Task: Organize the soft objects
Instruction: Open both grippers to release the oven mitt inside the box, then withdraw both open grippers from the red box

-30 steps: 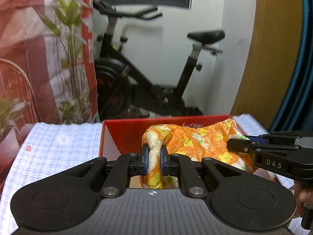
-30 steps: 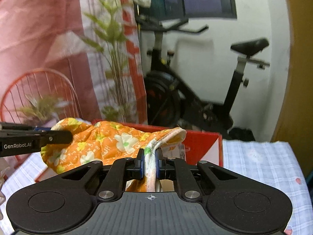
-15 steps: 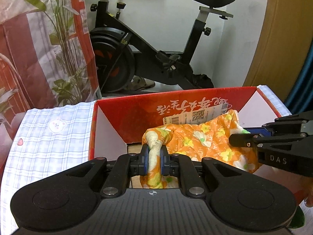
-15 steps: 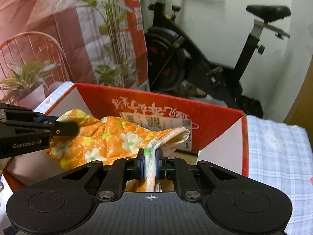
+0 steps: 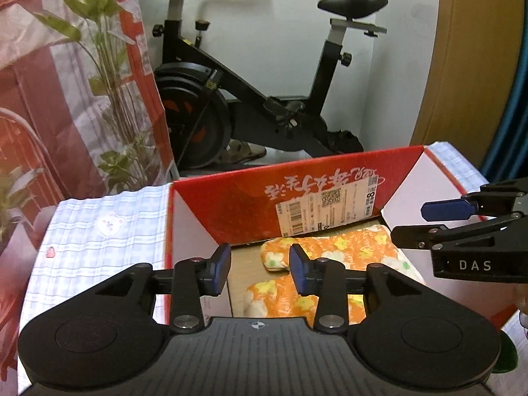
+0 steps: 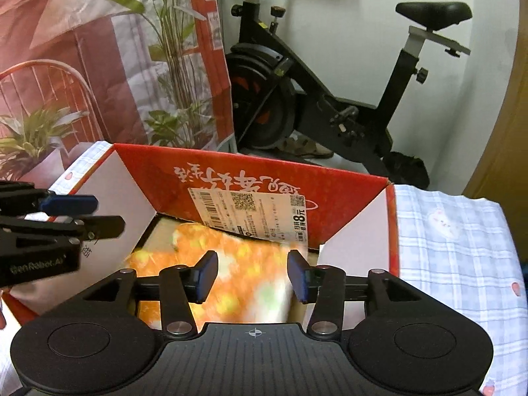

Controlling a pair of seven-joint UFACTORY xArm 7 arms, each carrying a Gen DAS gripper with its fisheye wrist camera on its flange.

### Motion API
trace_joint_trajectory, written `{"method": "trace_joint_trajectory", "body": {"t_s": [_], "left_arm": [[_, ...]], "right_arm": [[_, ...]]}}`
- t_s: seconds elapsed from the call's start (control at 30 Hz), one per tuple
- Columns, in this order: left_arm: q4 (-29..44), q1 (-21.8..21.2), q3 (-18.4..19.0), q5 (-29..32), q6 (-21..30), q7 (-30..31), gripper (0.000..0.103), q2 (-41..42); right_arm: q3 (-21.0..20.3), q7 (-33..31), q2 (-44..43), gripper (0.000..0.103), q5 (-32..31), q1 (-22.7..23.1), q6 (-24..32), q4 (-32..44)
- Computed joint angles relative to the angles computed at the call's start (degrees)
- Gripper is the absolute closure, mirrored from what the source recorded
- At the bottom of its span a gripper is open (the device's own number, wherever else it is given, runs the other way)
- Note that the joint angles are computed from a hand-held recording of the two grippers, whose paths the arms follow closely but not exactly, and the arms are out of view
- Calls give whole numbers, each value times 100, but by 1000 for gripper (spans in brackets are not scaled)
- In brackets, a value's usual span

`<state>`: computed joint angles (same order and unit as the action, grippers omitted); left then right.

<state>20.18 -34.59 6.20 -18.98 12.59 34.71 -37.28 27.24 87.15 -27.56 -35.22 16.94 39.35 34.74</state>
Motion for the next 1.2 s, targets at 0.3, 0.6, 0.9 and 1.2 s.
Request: {"method": "trace_joint_trajectory", "body": {"t_s": [0.3,0.6,0.9,1.2], "left_arm": [[-461,227,139,33,914,53,40,-1584],[-951,644,526,-98,2122,267,0,-3537],[-1321,1649,695,-34,3570,542,0,-5022],[-1515,2853,1195,93,4728,996,0,-6008]], "right_arm": [[355,-4,-361,58,247,331,881,276],[944,360,-542,11,305,702,1905,666],[1584,925,-585,0,298,999,2669,948],[2192,1774,-231,0,35,1205,3248,1256]]}}
